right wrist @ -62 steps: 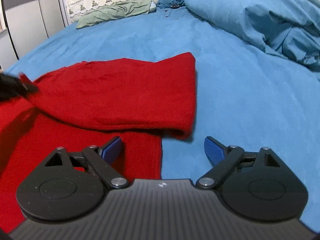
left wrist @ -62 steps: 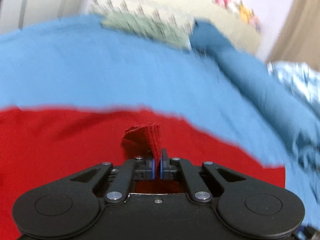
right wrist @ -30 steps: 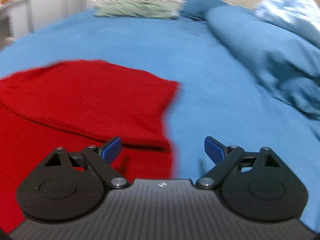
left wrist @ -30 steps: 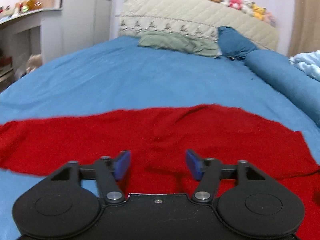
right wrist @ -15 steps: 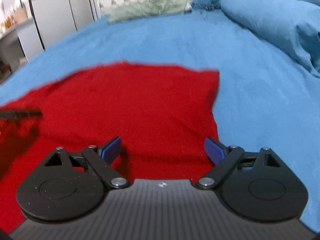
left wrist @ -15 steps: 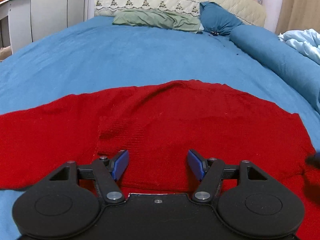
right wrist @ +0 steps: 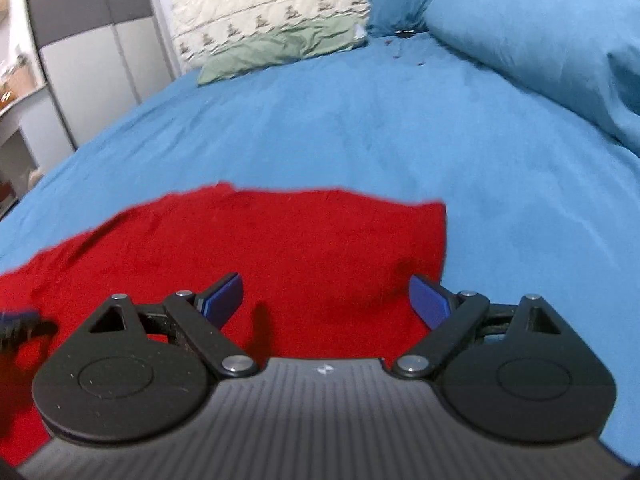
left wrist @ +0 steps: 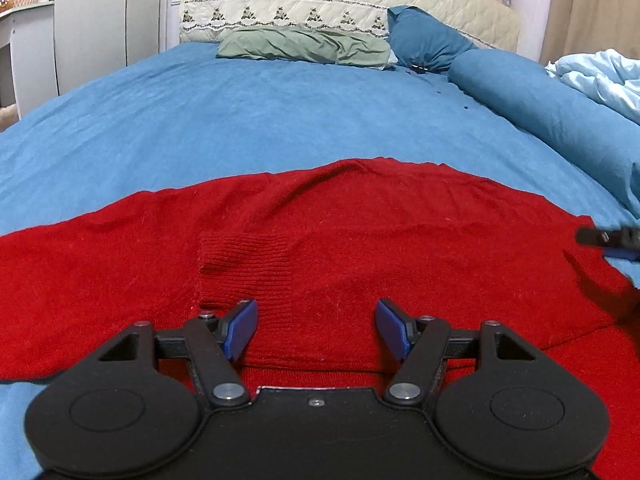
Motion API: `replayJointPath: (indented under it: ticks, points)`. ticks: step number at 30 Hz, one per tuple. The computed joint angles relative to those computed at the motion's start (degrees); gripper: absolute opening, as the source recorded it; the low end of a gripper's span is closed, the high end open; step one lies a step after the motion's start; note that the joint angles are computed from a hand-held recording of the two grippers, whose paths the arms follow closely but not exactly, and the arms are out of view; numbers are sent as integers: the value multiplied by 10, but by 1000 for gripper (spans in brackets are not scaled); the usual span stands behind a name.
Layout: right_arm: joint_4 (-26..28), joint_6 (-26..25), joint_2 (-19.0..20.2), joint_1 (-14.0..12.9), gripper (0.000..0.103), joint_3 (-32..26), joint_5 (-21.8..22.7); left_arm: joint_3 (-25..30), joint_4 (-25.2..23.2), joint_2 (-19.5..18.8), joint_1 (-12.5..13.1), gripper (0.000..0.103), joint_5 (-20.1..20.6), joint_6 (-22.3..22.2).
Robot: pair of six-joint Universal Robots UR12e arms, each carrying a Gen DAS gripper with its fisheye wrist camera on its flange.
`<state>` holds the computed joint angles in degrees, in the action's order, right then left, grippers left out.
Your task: Fold small clothes
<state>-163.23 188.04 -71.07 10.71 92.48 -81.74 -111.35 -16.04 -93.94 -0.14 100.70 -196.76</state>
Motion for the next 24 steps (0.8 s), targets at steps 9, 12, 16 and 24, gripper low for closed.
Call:
replayJointPath:
  ticks: [9,12,16,24]
  points:
    - [79,-25,15,5,103,-38,-21,-5,-5,15,5,72,-6,3]
    - [54,-33,-7,4,103,-20,4,-10,-2,38,-1,72,23,-2]
    - [63,-31,-42,18,103,-10,1,-24,1,84,0,94,65,-31]
    - [101,-48,-73,62,103,-10,3,-83,-26,174,73,103,115,-135]
